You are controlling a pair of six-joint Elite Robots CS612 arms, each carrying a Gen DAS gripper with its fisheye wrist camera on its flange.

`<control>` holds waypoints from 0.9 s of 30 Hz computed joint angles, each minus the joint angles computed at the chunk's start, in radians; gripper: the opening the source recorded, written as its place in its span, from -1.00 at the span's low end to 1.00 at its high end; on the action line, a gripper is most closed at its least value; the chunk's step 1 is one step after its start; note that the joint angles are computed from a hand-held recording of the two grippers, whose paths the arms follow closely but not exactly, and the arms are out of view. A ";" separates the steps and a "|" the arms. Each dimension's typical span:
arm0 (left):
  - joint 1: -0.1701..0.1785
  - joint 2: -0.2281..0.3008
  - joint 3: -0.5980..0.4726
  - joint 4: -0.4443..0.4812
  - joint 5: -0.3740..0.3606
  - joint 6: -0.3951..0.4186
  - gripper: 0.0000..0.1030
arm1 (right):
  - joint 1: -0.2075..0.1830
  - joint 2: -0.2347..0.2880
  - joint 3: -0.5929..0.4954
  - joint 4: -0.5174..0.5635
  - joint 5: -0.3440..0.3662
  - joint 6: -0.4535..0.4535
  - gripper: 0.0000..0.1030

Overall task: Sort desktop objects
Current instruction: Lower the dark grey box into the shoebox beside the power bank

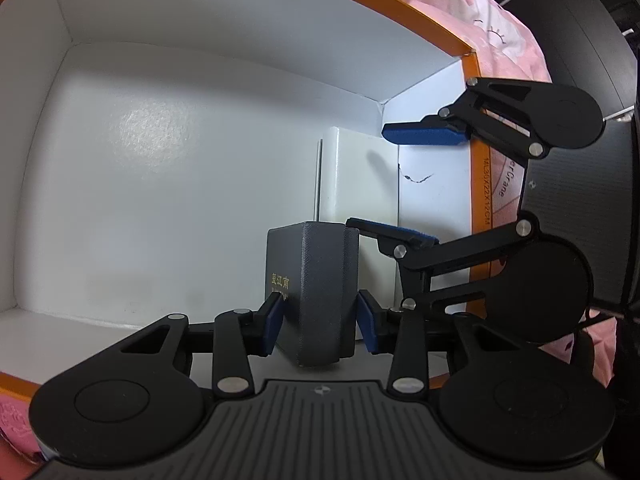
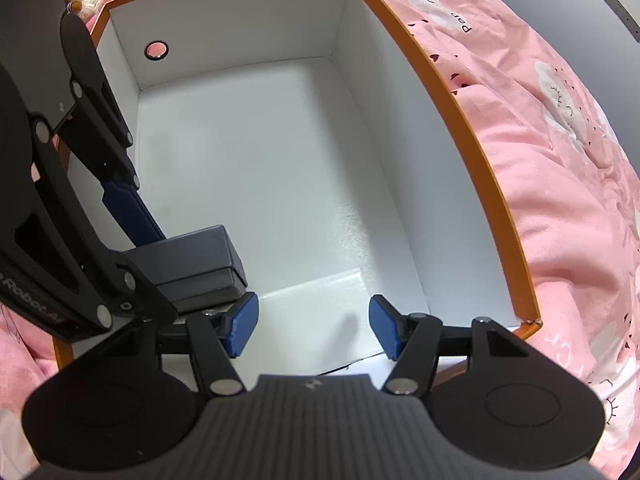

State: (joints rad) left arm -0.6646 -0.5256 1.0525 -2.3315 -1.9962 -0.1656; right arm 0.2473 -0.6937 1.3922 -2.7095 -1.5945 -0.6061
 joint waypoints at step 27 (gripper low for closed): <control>-0.010 -0.023 0.042 -0.074 0.034 0.048 0.02 | -0.003 -0.038 0.076 -0.064 -0.023 -0.002 0.31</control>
State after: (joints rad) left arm -0.6742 -0.5491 1.0946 -2.4055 -1.9622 -0.1175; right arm 0.2444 -0.7321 1.4684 -2.7733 -1.6174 -0.6077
